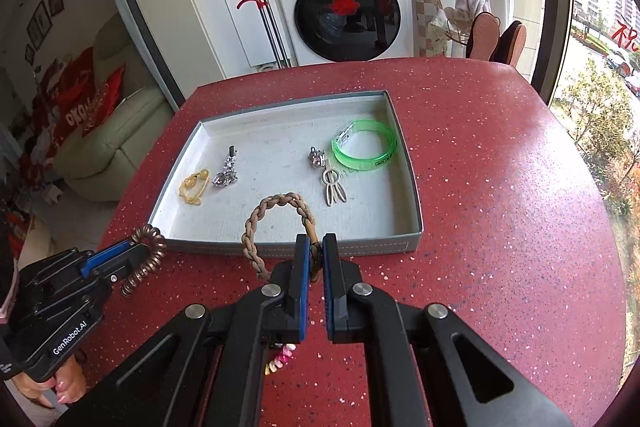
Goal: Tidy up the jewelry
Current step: 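Carry the coiled hair tie and braided bracelet into the tray and release both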
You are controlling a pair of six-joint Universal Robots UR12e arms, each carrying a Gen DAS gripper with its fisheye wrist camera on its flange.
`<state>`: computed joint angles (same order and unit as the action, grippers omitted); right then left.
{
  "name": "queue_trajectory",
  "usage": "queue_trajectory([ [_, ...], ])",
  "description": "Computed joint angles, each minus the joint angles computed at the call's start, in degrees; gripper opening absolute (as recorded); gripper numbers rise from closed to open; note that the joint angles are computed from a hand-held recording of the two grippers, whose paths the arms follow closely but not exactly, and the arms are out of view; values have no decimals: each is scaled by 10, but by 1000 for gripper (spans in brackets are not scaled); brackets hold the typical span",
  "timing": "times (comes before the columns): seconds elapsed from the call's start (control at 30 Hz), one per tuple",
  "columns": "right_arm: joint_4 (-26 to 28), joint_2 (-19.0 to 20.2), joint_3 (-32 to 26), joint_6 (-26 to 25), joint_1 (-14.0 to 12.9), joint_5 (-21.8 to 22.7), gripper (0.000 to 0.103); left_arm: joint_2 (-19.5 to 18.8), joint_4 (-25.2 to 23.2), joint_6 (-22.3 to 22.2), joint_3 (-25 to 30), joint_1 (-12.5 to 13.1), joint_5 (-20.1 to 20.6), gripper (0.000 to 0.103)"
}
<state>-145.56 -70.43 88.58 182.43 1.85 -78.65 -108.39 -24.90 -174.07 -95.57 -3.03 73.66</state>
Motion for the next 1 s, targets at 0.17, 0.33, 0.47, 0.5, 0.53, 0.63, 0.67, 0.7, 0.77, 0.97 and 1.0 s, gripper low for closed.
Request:
queue_trajectory([
  [0.17,21,29,-38,2,4,-8,7,-29,-7,-7,44,0,3,28],
  [0.33,42,57,-70,7,5,-10,7,-60,-26,-10,87,-4,19,28],
  [0.47,61,79,-93,7,6,-18,7,-82,-47,-16,113,-6,33,28],
  [0.5,66,83,-98,9,6,-18,7,-88,-54,-17,119,-6,35,28],
  [0.53,70,87,-101,11,6,-18,7,-93,-61,-17,125,-7,38,28],
  [0.63,81,96,-107,21,4,-21,7,-105,-78,-15,139,-10,52,28],
  [0.67,84,99,-109,23,4,-23,7,-109,-83,-14,143,-11,55,28],
  [0.7,86,102,-112,25,4,-25,7,-112,-86,-13,147,-12,58,28],
  [0.77,90,108,-117,29,4,-28,7,-118,-88,-10,153,-15,67,28],
  [0.97,87,122,-132,35,5,-44,7,-137,-99,-11,174,-23,99,28],
  [1.0,83,123,-132,36,6,-46,7,-140,-98,-13,175,-25,107,28],
])
